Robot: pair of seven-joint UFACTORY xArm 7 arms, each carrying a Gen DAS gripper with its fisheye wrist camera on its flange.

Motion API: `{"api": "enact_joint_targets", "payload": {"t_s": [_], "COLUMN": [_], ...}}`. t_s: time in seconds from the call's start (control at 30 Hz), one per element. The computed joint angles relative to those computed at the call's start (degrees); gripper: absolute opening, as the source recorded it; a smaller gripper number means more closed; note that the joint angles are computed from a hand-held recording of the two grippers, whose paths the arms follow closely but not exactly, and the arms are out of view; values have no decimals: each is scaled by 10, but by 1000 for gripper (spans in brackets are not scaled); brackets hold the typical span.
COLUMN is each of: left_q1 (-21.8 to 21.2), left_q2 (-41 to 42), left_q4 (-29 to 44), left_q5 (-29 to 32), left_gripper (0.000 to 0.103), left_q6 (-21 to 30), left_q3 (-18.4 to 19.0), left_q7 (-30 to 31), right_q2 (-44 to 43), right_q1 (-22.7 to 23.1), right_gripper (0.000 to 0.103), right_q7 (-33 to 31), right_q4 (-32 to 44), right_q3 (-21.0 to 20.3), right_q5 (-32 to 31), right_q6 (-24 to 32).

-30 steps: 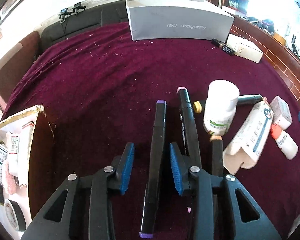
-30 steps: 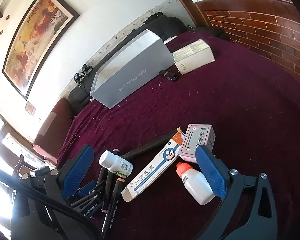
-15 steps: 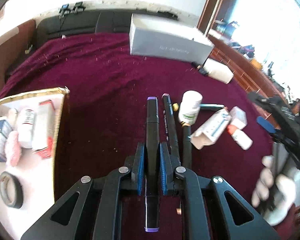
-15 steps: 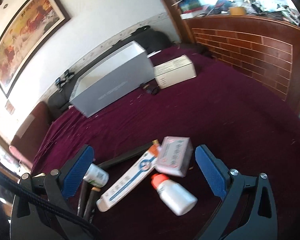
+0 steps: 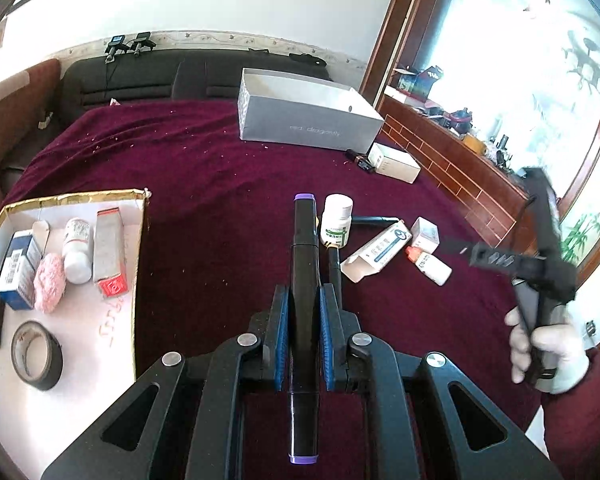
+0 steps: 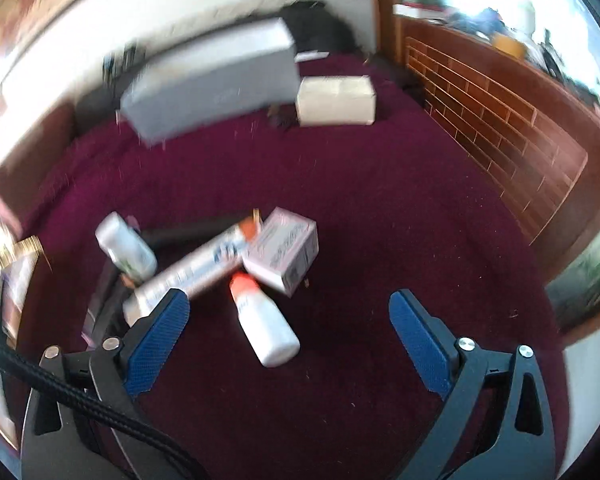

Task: Organize objects
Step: 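Grasp a purple-capped black marker with the left tool while the right tool grasps the orange-capped bottle, then carry the marker and orange-capped bottle into the white box and open both tools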

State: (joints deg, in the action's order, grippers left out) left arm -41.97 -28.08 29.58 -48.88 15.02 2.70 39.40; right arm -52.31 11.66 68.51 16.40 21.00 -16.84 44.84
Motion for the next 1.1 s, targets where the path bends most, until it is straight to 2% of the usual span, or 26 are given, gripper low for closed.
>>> {"api": "enact_joint_targets", "payload": {"t_s": [0.03, 0.1, 0.17, 0.23, 0.4, 0.6, 0.67, 0.8, 0.9, 1.0, 1.1], "left_q1": [-1, 4, 14, 23, 41, 61, 70, 108, 147, 164, 187], "left_q2": [-9, -21, -37, -51, -80, -95, -101, -115, -123, -116, -87], "left_q4": [-3, -9, -16, -20, -31, -42, -43, -45, -41, -42, -40], "left_q5": [-7, -13, -15, -18, -13, 4, 6, 24, 51, 59, 74], "left_gripper": [11, 11, 11, 11, 11, 11, 11, 12, 12, 12, 12], "left_q6": [9, 24, 36, 50, 57, 68, 77, 97, 99, 86, 87], "left_q3": [9, 17, 23, 29, 34, 51, 63, 75, 82, 98, 102], "left_q7": [1, -1, 0, 0, 2, 7, 9, 9, 7, 13, -1], "right_q2": [19, 48, 77, 100, 128, 111, 84, 24, 27, 85, 185], "right_q1": [1, 5, -1, -8, -7, 12, 29, 66, 82, 88, 107], "right_gripper": [93, 78, 67, 61, 27, 24, 24, 24, 25, 25, 25], "right_q7": [-9, -17, -21, -20, -35, -32, -27, -16, -17, -24, -45], "right_q4": [5, 8, 21, 36, 45, 34, 16, -23, -17, 29, 88], "right_q3": [-3, -13, -8, -2, -28, -30, -39, -62, -53, -27, -18], "right_q5": [1, 10, 5, -5, -7, 11, 32, 94, 122, 126, 134], "right_q6": [-3, -18, -14, 3, 2, 1, -18, -103, -169, -232, -304]}}
